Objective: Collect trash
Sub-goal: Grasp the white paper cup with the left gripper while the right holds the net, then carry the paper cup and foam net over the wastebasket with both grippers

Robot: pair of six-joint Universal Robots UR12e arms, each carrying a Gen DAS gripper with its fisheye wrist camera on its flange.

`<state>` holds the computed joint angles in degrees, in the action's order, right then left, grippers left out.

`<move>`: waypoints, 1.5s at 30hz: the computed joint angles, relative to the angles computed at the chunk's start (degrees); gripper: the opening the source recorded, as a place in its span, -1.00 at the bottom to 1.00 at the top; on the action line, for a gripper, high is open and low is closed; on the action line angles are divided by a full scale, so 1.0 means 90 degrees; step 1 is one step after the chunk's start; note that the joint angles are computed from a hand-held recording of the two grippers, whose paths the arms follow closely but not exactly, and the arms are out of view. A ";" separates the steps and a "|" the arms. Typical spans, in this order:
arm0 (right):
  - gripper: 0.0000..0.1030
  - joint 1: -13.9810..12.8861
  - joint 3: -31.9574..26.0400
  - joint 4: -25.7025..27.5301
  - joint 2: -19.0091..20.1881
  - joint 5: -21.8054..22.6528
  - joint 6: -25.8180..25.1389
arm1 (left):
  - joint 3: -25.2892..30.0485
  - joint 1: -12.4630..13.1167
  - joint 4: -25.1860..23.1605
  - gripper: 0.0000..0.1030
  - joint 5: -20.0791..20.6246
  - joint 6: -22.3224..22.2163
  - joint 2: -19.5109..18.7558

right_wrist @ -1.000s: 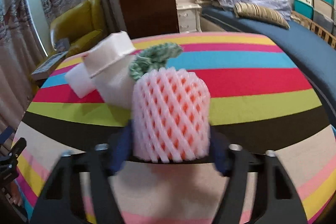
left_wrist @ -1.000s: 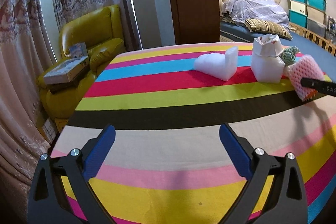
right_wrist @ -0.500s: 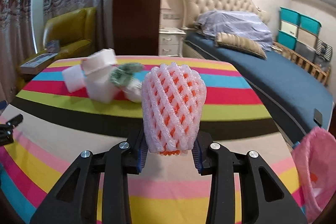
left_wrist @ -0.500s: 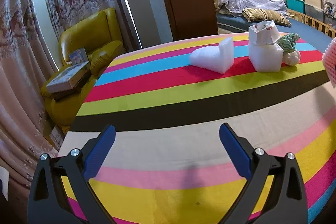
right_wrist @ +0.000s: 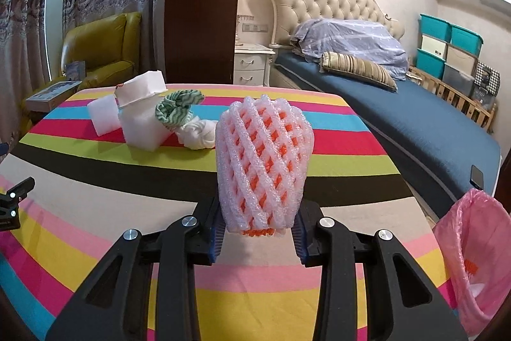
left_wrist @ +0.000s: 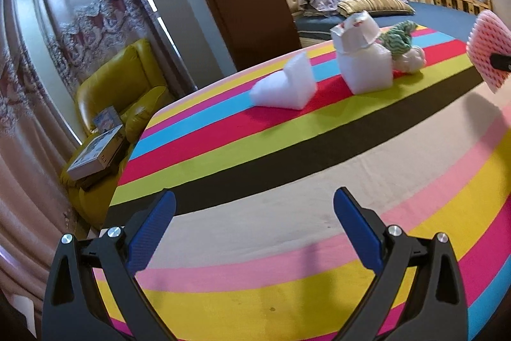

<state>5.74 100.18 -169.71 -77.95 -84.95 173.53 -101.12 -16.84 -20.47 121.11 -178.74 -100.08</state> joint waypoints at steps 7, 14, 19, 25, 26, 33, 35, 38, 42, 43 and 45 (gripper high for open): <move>-0.32 0.0006 0.0009 -0.0019 0.0000 0.0009 0.0016 | 0.0086 0.0016 0.0072 0.87 -0.0397 0.0061 -0.0057; -0.32 0.0026 -0.0001 0.0039 -0.0005 -0.0008 -0.0094 | 0.0497 0.0102 -0.0001 0.87 -0.1172 0.0093 -0.0243; -0.32 0.0029 -0.0007 0.0034 -0.0006 -0.0010 -0.0043 | 0.1123 0.0185 -0.0111 0.87 -0.1782 -0.0012 -0.0589; -0.32 0.0016 -0.0013 0.0048 -0.0003 0.0062 -0.0049 | 0.1889 0.0262 -0.0344 0.87 -0.2414 -0.0634 -0.1077; -0.32 0.0015 -0.0017 0.0056 -0.0001 0.0080 -0.0055 | 0.2018 0.0269 -0.0398 0.87 -0.2507 -0.0721 -0.1162; -0.32 -0.0027 0.0018 -0.0017 -0.0013 0.0222 0.0007 | 0.2831 0.0259 -0.0902 0.87 -0.2488 -0.1122 -0.1671; -0.32 -0.0038 0.0022 -0.0034 -0.0013 0.0259 0.0032 | 0.3041 0.0275 -0.1169 0.87 -0.2405 -0.1271 -0.1800; -0.32 -0.0052 0.0035 -0.0043 -0.0021 0.0298 0.0027 | 0.3165 0.0360 -0.1382 0.59 -0.2652 -0.1534 -0.1893; -0.32 -0.0054 0.0044 -0.0041 -0.0030 0.0326 0.0035 | 0.2937 0.0428 -0.1041 0.17 -0.3015 -0.1603 -0.1797; -0.32 -0.0055 0.0043 -0.0041 -0.0031 0.0328 0.0045 | 0.2839 0.0414 -0.0881 0.14 -0.3011 -0.1528 -0.1751; -0.32 -0.0062 0.0043 -0.0057 -0.0030 0.0337 0.0060 | 0.2632 0.0380 -0.0575 0.13 -0.2971 -0.1438 -0.1640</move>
